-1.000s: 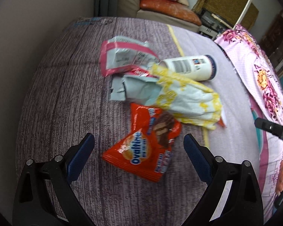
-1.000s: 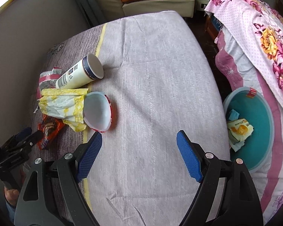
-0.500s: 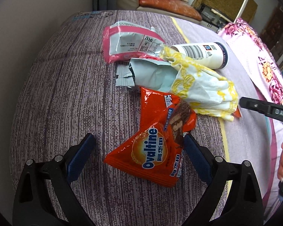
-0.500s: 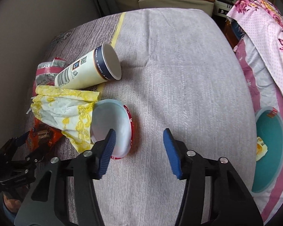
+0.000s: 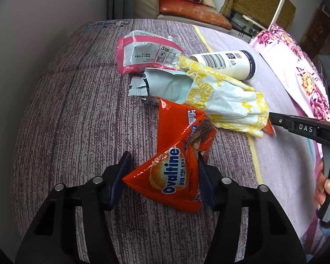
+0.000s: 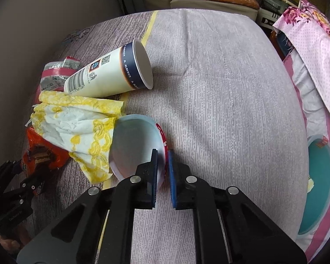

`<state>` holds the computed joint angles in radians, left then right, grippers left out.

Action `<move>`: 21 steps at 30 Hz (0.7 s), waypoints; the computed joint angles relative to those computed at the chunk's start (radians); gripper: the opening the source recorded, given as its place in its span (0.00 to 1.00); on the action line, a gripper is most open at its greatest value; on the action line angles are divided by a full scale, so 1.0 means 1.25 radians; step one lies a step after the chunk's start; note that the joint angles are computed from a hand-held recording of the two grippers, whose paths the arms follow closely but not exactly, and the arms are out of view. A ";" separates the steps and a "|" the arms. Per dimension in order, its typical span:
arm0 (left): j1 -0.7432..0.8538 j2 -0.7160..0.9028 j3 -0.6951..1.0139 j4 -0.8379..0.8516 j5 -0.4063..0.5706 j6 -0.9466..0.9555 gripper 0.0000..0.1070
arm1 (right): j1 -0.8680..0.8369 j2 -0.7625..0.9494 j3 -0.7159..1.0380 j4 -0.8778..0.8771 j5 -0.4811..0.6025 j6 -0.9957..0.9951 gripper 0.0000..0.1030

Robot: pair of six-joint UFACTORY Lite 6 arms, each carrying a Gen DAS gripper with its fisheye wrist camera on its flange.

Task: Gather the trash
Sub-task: 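Grasp the orange Ovaltine wrapper with the left tool while the right tool grasps the white bowl rim, then carry the Ovaltine wrapper and white bowl over the teal bin with both tools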

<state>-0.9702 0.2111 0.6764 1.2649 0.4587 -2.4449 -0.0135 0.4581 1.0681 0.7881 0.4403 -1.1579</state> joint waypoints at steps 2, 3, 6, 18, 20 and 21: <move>-0.013 -0.008 -0.004 -0.003 0.005 -0.017 0.53 | -0.011 -0.013 -0.009 0.012 0.007 -0.014 0.06; -0.022 -0.016 -0.009 -0.007 0.008 -0.026 0.53 | -0.023 -0.025 -0.018 0.019 0.013 -0.022 0.06; -0.050 -0.033 -0.014 -0.020 0.016 -0.041 0.53 | -0.055 -0.045 -0.029 0.028 0.040 -0.031 0.05; -0.106 0.029 0.125 -0.119 0.038 0.083 0.53 | -0.195 -0.132 -0.077 0.050 0.146 -0.121 0.05; -0.100 0.049 0.152 -0.123 0.030 0.097 0.53 | -0.203 -0.111 -0.054 0.024 0.172 -0.102 0.05; -0.097 0.054 0.155 -0.117 0.021 0.090 0.53 | -0.206 -0.098 -0.039 0.024 0.182 -0.096 0.08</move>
